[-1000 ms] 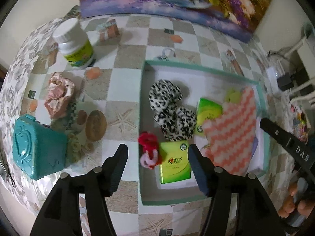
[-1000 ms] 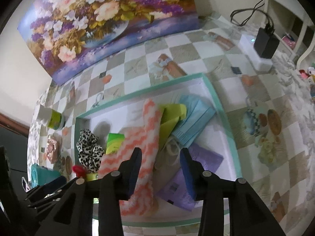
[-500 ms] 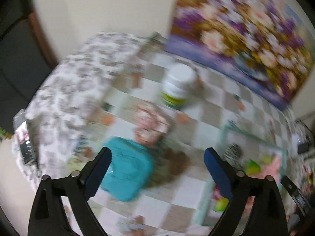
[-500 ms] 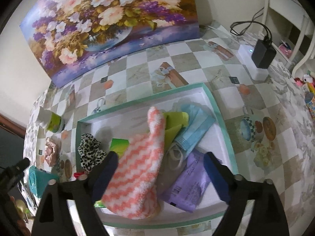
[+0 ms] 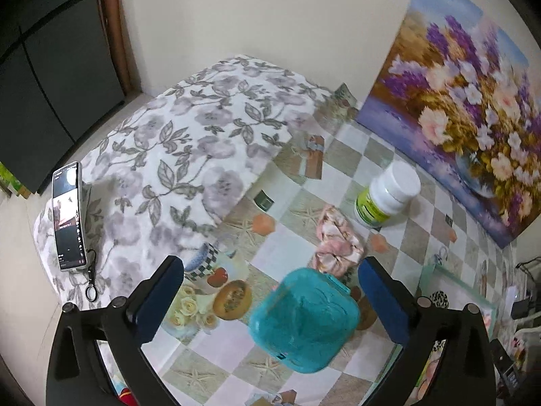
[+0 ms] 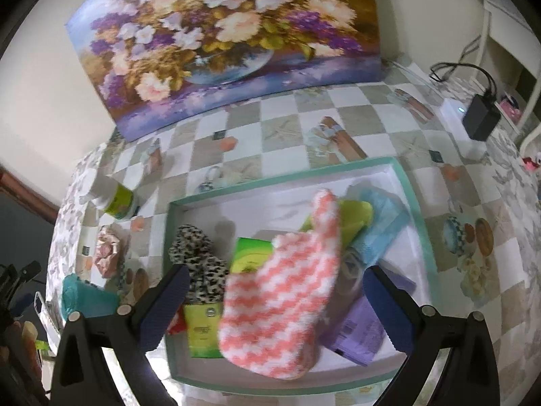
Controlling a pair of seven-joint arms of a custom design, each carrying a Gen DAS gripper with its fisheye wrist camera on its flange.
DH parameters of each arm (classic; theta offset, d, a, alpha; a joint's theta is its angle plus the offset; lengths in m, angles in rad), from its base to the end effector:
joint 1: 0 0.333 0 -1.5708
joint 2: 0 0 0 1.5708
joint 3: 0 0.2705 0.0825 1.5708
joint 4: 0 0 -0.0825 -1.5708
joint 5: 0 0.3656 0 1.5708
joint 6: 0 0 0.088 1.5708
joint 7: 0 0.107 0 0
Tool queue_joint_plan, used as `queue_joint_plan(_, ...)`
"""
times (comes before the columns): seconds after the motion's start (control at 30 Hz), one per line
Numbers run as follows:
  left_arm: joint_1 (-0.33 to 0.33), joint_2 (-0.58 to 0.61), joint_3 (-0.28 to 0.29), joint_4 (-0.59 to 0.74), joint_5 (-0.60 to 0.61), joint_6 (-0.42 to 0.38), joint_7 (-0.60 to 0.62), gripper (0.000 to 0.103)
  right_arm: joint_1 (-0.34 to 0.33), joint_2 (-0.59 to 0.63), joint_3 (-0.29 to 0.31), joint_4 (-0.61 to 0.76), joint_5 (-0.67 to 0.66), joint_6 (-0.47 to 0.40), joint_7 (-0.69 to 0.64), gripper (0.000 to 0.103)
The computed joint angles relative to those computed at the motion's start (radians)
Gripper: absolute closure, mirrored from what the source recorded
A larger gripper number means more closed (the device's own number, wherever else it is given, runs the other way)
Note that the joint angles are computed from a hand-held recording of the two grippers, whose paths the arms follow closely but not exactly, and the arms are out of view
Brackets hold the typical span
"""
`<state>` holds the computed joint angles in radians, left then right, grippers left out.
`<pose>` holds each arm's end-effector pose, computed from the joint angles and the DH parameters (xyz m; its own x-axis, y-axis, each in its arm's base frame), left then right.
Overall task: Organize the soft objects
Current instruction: 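Move both tools back to the pink scrunchie and grasp it with left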
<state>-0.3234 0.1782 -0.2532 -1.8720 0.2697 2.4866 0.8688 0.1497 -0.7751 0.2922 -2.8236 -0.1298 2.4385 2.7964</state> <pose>0.5194 -0.3311 0.4326 -0.0650 -0.9910 0.1173 -0.8983 0.0069 -0.4393 0.3274 0.1413 0.4143 -0.6295 -0.7501 -0.2027 -0.6443 0.6497 -0.4036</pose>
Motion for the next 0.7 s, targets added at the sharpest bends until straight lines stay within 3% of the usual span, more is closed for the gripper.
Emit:
queue_joint_plan(0.2, 0.039, 0.039, -0.003, 0.006, -0.077, 0.066, 0.129, 0.0, -0.007, 0.065, 0.04, 0.057, -0.049, 0.071, 0.003, 0.0)
queue_joint_plan(0.4, 0.121, 0.162, -0.057, 0.118, -0.313, 0.061, 0.426, 0.0, -0.032, 0.163, 0.07, 0.141, -0.13, 0.159, -0.003, 0.0)
queue_joint_plan(0.57, 0.149, 0.275, -0.062, 0.271, -0.362, -0.04, 0.585, 0.0, -0.044, 0.272, 0.061, 0.215, -0.176, 0.238, -0.02, 0.0)
queue_joint_plan(0.7, 0.154, 0.342, -0.051, 0.364, -0.367, -0.092, 0.65, 0.0, -0.034, 0.391, 0.027, 0.285, -0.192, 0.331, -0.071, 0.006)
